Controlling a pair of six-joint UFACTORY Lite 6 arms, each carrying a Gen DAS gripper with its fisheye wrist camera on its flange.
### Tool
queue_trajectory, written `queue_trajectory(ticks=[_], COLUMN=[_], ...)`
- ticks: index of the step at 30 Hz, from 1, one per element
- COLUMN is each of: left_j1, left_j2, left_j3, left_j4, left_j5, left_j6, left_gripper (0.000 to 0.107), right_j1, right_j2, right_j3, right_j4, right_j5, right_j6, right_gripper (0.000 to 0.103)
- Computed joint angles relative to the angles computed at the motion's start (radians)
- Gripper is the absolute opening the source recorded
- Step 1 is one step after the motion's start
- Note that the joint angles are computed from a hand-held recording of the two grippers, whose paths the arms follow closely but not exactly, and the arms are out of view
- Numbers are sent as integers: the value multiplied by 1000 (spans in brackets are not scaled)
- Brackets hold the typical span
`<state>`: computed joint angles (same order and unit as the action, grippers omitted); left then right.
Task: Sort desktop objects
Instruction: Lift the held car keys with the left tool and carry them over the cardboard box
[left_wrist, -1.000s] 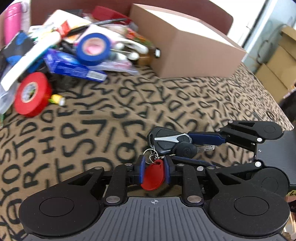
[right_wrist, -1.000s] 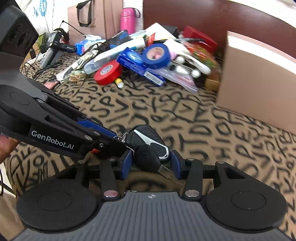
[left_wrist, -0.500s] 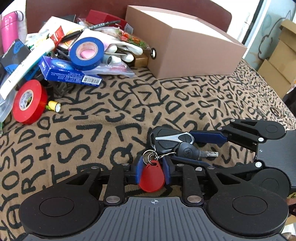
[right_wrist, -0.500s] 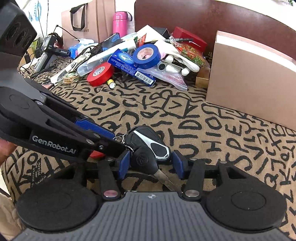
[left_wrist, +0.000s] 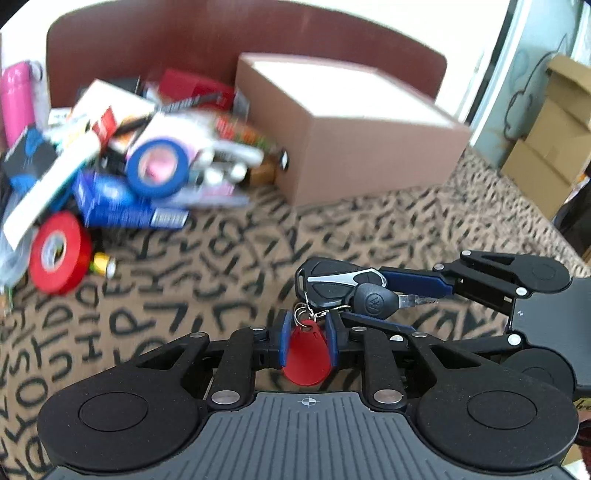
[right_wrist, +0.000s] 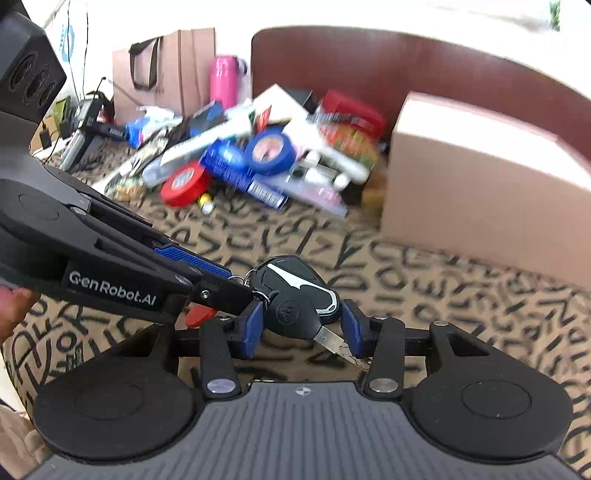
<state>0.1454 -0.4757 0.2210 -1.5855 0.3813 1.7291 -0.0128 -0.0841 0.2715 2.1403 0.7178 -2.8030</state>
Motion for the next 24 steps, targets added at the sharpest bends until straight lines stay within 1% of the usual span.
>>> queue_trajectory(ticks=[3,6,9,11,15,17,20,22,24], left_j1=[-50,-105,-153,-172,-207,-211,-208,-205,-197], left_j2=[-21,-7,72,145,320,441,634,755,857], left_j3=[65,160,303,403,614,743,939,1069,1173], left_j4=[41,30,-21,-45,-96,-72,18,121,171], left_j5=[-14,-39,-56,-61,-84,-86,-86,-84,-83], left_j6=[-77,-92,-63,-45,-14,-53,-158,-276,-320], left_gripper=[18,18,18,18,18,18,18,16,16], right_j1=[-36,-68,-74,-69,-64,-59,-48,-36,-19], right_j2=[-63,-95,-103,-67,84,185,367,489,591], right_j3=[32,113,210,298,522,659,894,1052,1187], right_j4=[-55,-120,-116,-106,-129,-178,-313,-420,-534], right_j5=[2,0,-22,-40,-72,-98,-145,-175,-203], right_j6=[56,140,161,174,262,345,526,655,775], right_gripper=[51,51,51,51,51,51,51,51,51])
